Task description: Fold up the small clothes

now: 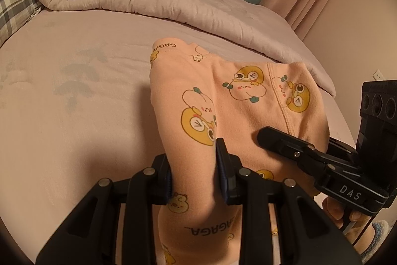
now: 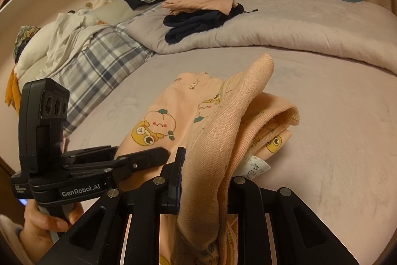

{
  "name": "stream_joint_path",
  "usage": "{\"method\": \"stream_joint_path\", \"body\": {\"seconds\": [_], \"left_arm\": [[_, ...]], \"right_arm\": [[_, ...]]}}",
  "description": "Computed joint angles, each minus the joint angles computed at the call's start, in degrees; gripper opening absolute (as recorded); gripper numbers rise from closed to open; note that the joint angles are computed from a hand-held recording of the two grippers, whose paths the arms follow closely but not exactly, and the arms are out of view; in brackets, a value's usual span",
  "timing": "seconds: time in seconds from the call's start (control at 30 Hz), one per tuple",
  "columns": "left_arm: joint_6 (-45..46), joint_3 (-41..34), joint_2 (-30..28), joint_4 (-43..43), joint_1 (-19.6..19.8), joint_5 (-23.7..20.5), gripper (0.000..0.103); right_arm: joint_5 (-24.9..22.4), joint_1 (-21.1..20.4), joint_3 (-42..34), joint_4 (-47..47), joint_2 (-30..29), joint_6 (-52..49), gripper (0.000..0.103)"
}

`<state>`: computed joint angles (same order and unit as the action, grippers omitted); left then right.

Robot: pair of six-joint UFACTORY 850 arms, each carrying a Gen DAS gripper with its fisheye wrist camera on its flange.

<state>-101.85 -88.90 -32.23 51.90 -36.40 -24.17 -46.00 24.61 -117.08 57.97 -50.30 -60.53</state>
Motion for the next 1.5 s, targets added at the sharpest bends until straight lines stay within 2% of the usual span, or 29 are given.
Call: {"method": "stream_joint_path", "body": {"seconds": [0.3,0.53,1.03,1.27,1.4,1.5], "left_arm": [[1.1,-0.6,-0.6,-0.5,0.7,-0.3,0.029],[2.9,-1.1,-1.3,-1.7,1.1,-0.9,0.029],[2.8,-1.3,-2.4,-2.3,1.5,-1.2,0.029],[2.9,-1.4,-2.9,-2.7,1.8,-1.3,0.029],[3.8,-1.7,-3.2,-3.4,2.0,-1.5,0.029],[4.4,-2.0,-3.5,-3.9,2.3,-1.5,0.029]], "right_arm": [[0.1,0.3,-0.5,-0.6,-0.3,0.5,0.022],[-1.1,-0.1,-5.8,-2.6,-3.6,3.1,0.022],[-6.7,-0.6,-24.6,-9.3,-14.3,11.8,0.022],[-5.7,-0.4,-22.2,-9.3,-13.0,11.0,0.022],[-6.3,-0.2,-26.1,-10.7,-15.1,12.8,0.022],[-5.6,-0.5,-22.2,-9.8,-13.0,10.9,0.022]]}}
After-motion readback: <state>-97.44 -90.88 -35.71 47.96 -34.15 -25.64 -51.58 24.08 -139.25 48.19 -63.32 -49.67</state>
